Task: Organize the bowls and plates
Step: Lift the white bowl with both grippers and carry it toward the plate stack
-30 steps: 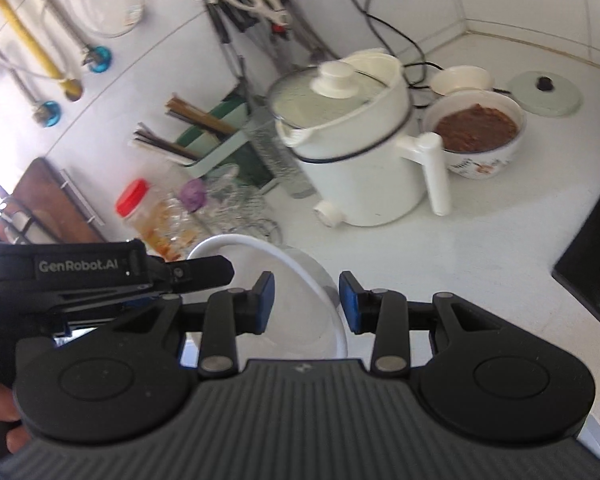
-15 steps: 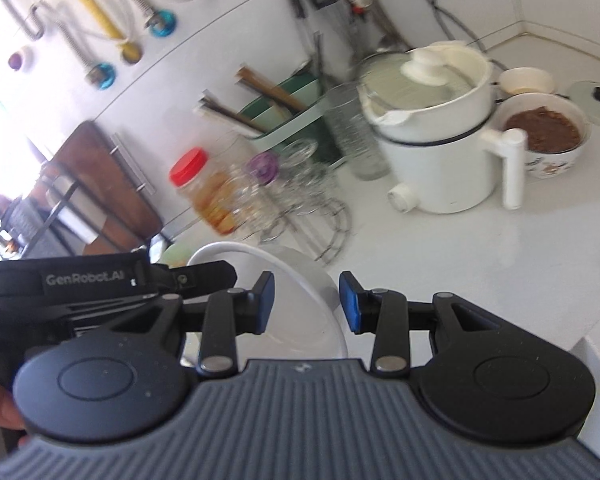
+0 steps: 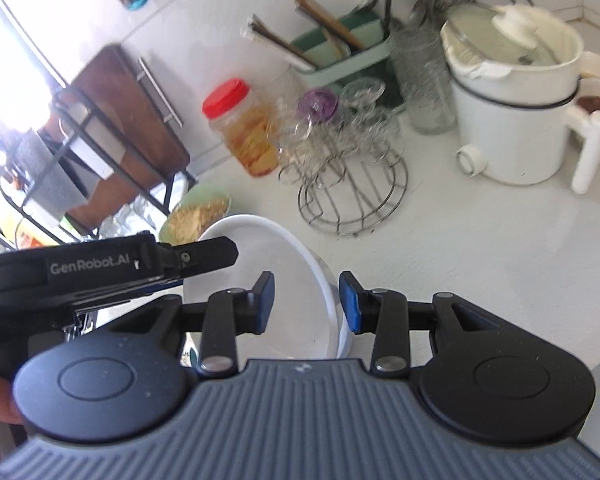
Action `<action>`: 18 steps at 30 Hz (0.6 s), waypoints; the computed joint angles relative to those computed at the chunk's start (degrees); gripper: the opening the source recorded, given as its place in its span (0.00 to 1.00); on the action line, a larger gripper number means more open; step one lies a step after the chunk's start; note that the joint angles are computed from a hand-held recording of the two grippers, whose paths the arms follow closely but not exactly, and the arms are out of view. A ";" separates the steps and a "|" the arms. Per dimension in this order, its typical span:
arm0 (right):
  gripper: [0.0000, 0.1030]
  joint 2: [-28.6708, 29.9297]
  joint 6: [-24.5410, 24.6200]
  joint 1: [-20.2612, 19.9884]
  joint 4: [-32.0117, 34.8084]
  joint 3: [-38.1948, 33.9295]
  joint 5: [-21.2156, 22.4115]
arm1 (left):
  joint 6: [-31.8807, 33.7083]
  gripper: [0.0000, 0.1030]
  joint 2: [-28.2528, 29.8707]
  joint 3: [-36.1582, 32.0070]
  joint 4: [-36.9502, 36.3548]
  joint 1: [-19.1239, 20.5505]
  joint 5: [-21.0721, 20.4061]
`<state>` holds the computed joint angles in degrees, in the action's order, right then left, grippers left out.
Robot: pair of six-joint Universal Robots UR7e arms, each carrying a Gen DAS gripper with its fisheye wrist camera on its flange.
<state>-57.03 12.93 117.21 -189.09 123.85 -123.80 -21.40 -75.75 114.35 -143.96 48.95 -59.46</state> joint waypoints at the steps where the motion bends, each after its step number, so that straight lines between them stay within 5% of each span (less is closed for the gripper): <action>1: 0.38 0.65 -0.17 -0.26 0.63 -0.50 0.17 | -0.06 0.38 0.07 0.22 -0.11 0.63 0.10; 18: 0.39 7.37 -2.71 -3.88 7.12 -5.53 2.02 | -1.47 0.39 3.06 0.11 1.28 7.49 0.72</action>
<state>-49.66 10.22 113.33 -181.96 118.32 -121.78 -22.87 -72.69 114.46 -142.67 56.43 -58.74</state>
